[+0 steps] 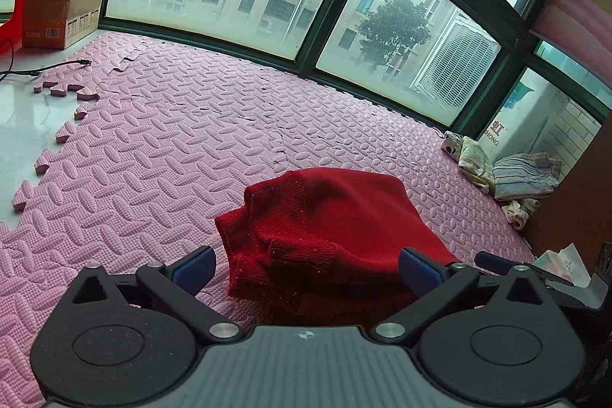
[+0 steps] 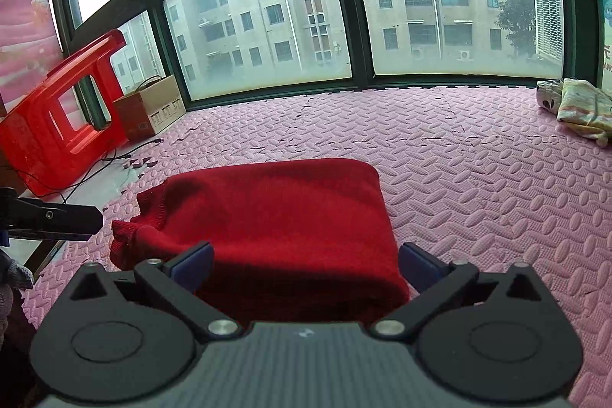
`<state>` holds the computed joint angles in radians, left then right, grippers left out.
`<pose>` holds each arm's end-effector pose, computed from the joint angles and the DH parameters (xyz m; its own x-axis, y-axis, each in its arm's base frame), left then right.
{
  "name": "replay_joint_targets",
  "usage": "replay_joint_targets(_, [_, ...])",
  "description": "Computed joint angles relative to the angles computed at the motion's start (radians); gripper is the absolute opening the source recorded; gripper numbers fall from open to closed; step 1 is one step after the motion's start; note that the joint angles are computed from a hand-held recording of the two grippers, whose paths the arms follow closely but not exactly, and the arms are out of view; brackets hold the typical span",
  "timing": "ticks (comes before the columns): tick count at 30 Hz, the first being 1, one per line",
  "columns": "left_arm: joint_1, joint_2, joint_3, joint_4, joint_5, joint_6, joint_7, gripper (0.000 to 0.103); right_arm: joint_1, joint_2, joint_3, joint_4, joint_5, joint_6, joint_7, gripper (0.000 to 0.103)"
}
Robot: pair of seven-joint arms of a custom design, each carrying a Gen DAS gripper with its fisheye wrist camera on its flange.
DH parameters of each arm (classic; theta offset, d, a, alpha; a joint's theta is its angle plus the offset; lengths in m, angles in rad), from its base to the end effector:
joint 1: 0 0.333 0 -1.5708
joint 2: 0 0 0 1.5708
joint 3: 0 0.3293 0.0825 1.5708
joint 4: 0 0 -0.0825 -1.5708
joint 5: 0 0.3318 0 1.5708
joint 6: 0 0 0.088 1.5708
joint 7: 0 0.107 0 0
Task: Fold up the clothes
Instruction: 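Withdraw both open grippers from the red bundle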
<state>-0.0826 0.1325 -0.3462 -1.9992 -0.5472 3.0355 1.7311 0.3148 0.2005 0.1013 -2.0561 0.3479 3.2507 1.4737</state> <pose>0.5494 -0.1956 0.5379 -0.2082 -0.9047 0.3717 -0.6898 -0.1336 -0.7115 0.5544 0.2030 0.5037 0.2366 -0.9496 -0.2054 -0.5865 0.0290 -0.8094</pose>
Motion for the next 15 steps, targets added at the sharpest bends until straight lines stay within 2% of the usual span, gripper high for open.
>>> replay_joint_targets(3, [-0.035,-0.016,0.036,-0.040,0.105,0.046,-0.092,0.103,-0.015,-0.012,0.023,-0.022,0.015,0.004,-0.003,0.103])
replay_joint_targets(7, [-0.012,-0.025,0.005,-0.062,0.086,0.065,-0.082,0.103,-0.067,-0.027,0.093,-0.047,0.053,0.000,-0.032,0.103])
replay_joint_targets(9, [-0.012,-0.027,0.007,-0.068,0.092,0.060,-0.096,0.103,-0.030,-0.034,0.058,-0.055,0.038,-0.009,-0.029,0.103])
replay_joint_targets(10, [-0.019,-0.028,0.018,-0.069,0.111,0.053,-0.121,0.103,-0.038,-0.037,0.072,-0.057,0.040,-0.012,-0.044,0.103])
replay_joint_targets(12, [-0.055,-0.027,0.077,-0.064,0.233,0.021,-0.258,0.103,-0.061,-0.042,0.106,-0.057,0.056,-0.019,-0.083,0.103])
replay_joint_targets(15, [-0.078,-0.019,0.129,-0.049,0.373,-0.010,-0.419,0.103,-0.028,-0.043,0.086,-0.044,0.019,-0.040,-0.132,0.103])
